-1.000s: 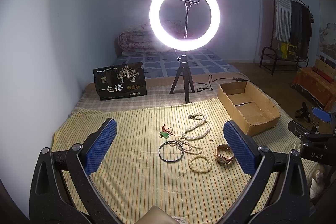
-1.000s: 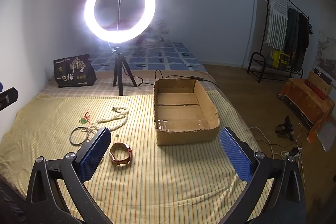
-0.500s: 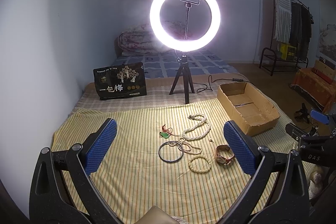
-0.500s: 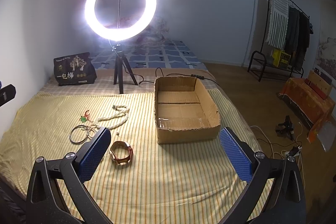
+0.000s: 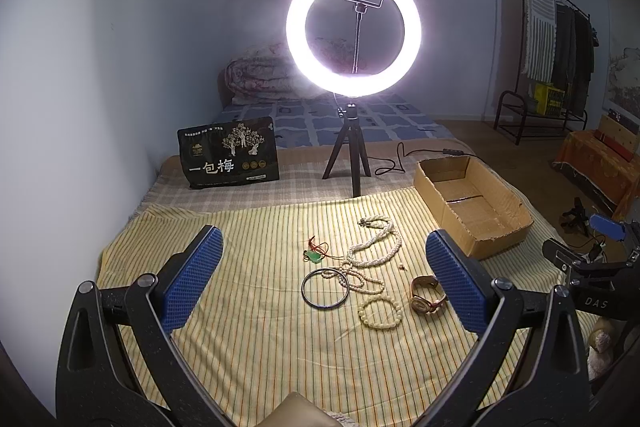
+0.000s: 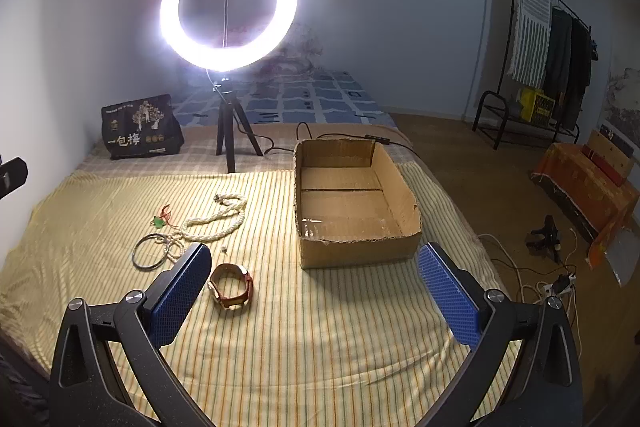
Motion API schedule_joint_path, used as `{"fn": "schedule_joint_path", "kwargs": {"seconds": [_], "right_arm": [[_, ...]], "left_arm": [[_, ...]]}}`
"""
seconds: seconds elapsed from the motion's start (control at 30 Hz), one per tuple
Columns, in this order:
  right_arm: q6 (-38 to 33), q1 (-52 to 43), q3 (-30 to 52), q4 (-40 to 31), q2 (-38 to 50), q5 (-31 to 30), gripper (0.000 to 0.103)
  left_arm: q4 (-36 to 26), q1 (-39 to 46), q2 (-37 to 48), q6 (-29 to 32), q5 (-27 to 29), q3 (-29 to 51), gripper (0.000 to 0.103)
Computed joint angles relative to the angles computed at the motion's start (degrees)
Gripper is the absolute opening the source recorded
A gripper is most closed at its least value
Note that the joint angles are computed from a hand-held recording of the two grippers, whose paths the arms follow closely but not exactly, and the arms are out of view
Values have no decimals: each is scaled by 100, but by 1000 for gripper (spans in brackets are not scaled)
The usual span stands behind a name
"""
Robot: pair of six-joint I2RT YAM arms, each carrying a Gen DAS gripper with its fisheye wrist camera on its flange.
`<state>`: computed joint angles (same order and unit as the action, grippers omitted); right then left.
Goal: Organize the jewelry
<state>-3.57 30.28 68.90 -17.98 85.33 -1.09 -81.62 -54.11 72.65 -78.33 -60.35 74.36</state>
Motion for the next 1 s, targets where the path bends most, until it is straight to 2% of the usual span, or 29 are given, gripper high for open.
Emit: {"fn": "schedule_joint_path", "kwargs": {"seconds": [0.13, 0.27, 0.37, 0.43, 0.53, 0.63, 0.8, 0.93, 1.0], "right_arm": [[-1, -2, -9, -1, -5, -3, 103], [-5, 6, 9, -17, 20, -5, 102], [-96, 19, 149, -167, 137, -82, 103], [-209, 34, 264, -296, 263, -149, 102], [-302, -4, 305, -318, 438, -437, 102], [-436, -60, 415, -400, 673, -655, 103], [-724, 12, 489, -415, 859, -621, 102], [-760, -6, 907, -733, 1237, -673, 102], [-768, -56, 1165, -973, 1438, -782, 98]], "left_arm": [[10, 56, -33, 30, 52, -29, 103], [277, 216, -140, 311, 205, -165, 103], [820, 466, -295, 927, 579, -348, 103], [1283, 816, -426, 1576, 1062, -497, 103], [1643, 1258, -517, 2227, 1671, -664, 103], [1829, 1617, -631, 2590, 1905, -845, 103], [2150, 2276, -889, 3188, 2367, -1051, 103], [2373, 2704, -1085, 3585, 2439, -1347, 103], [2444, 3108, -1127, 3777, 2646, -1539, 103]]}}
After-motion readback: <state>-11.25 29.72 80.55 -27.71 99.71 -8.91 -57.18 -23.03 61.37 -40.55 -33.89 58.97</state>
